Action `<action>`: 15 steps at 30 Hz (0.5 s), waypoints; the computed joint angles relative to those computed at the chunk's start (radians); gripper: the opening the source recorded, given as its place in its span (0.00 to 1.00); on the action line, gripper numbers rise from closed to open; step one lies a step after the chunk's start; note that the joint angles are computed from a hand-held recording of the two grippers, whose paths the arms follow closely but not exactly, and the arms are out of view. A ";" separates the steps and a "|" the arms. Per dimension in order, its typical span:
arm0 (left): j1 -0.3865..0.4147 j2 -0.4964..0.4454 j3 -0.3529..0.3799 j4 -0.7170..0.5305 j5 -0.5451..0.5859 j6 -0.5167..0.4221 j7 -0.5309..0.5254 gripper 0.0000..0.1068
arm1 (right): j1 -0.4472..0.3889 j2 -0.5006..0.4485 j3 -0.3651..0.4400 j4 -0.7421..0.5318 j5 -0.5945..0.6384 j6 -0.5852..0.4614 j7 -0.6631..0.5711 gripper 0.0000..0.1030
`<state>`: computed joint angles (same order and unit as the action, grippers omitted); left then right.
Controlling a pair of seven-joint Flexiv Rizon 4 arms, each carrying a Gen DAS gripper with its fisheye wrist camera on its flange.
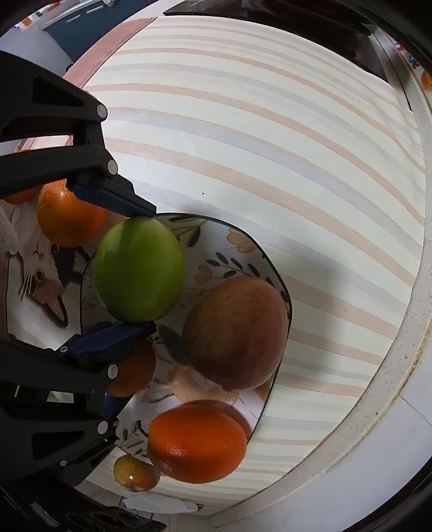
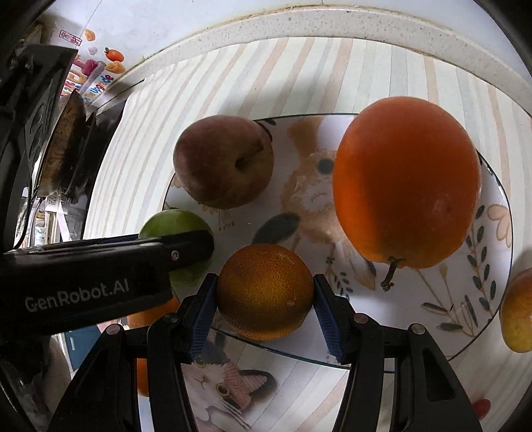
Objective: Organize fruits
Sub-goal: 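Lower both fruits onto the floral plate and open both tools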
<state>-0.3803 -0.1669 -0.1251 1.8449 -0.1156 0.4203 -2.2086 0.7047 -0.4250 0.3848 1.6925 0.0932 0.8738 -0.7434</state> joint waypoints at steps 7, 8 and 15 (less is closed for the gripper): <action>-0.001 0.053 0.001 0.004 0.008 0.012 -0.009 0.71 | -0.024 0.048 0.012 0.009 0.037 -0.067 -0.019 0.79; -0.003 0.062 0.000 0.002 0.023 0.005 -0.019 0.72 | -0.021 0.060 0.008 0.013 0.033 -0.079 -0.014 0.79; -0.024 0.155 -0.020 0.022 0.128 -0.028 -0.116 0.76 | 0.000 0.181 -0.025 0.065 -0.084 -0.199 0.060 0.89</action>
